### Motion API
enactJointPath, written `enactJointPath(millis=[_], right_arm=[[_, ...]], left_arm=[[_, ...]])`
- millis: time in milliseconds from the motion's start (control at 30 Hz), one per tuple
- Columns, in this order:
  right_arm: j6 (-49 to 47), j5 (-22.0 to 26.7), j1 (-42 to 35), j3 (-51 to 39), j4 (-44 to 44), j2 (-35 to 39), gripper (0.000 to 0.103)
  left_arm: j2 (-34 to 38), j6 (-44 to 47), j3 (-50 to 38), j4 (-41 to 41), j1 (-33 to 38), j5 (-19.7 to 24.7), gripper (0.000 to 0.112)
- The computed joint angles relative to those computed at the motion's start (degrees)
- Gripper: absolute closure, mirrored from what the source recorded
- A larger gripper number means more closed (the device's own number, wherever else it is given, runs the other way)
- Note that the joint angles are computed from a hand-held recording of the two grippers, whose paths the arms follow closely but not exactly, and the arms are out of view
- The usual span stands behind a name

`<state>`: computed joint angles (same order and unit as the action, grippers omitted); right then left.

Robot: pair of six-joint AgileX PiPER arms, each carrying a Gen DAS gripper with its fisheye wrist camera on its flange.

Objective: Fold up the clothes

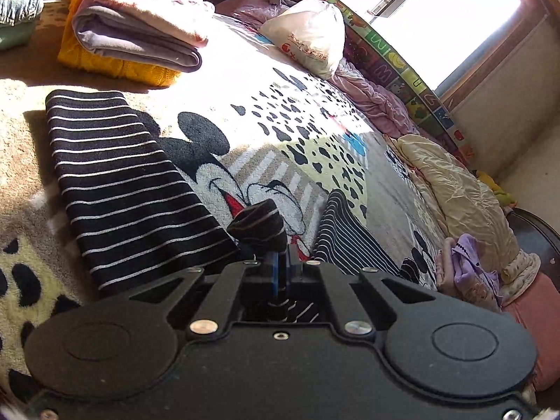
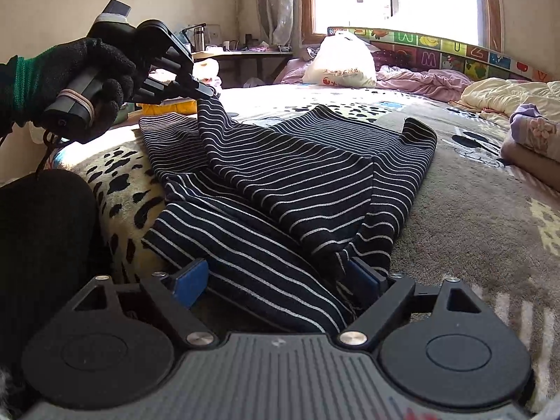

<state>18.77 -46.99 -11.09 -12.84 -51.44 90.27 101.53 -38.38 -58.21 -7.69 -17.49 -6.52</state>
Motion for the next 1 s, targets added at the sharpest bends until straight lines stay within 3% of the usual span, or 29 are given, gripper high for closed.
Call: enactJointPath(millis=[200, 300, 367, 433, 500, 633, 733, 867, 933, 1000], right_arm=[[5.0, 0.8, -1.5, -0.5, -6.9, -2.6, 0.017], [3.9, -6.4, -5.5, 0.7, -7.5, -3.8, 0.026], [0.6, -7.8, -4.3, 0.5, -2.4, -3.0, 0.023], [0.8, -4.9, -2.0, -1.5, 1.9, -0.8, 0.02], [7.0, 1.9, -0.7, -4.8, -0.1, 2.5, 0.017], [4.3, 7.2, 2.1, -2.4, 0.0, -2.4, 0.016], [4.0, 1.9, -1.9, -0.1, -2.7, -3.5, 0.016], [-4.6, -6.1, -2.5, 3.2, 3.5, -4.6, 0.015], [-3.2, -0.6, 0.4, 0.8, 4.4, -2.7, 0.007], [-0.8, 5.2, 2.7, -1.9, 3.6, -0.5, 0.006]], left_arm=[[-2.0, -5.7, 1.8, 6.1, 0.6, -0.6, 0.111], [-2.9, -9.9, 2.7, 10.6, 0.6, -0.8, 0.111], [-3.1, -8.2, 2.7, 9.3, 0.3, -0.5, 0.111], [-3.1, -7.6, 2.5, 8.7, 0.2, -0.4, 0.111], [-2.7, -8.3, 2.2, 9.5, 0.1, -0.3, 0.111], [-2.3, -9.4, 1.9, 10.5, -0.2, -0.6, 0.111], [-2.7, -11.3, 2.5, 12.3, -0.4, -1.3, 0.111], [-3.8, -15.4, 3.0, 16.9, -0.3, -1.7, 0.111], [-4.4, -19.6, 2.8, 21.3, -0.3, -1.8, 0.111], [-4.9, -25.6, 2.2, 28.0, -0.4, -2.1, 0.111]])
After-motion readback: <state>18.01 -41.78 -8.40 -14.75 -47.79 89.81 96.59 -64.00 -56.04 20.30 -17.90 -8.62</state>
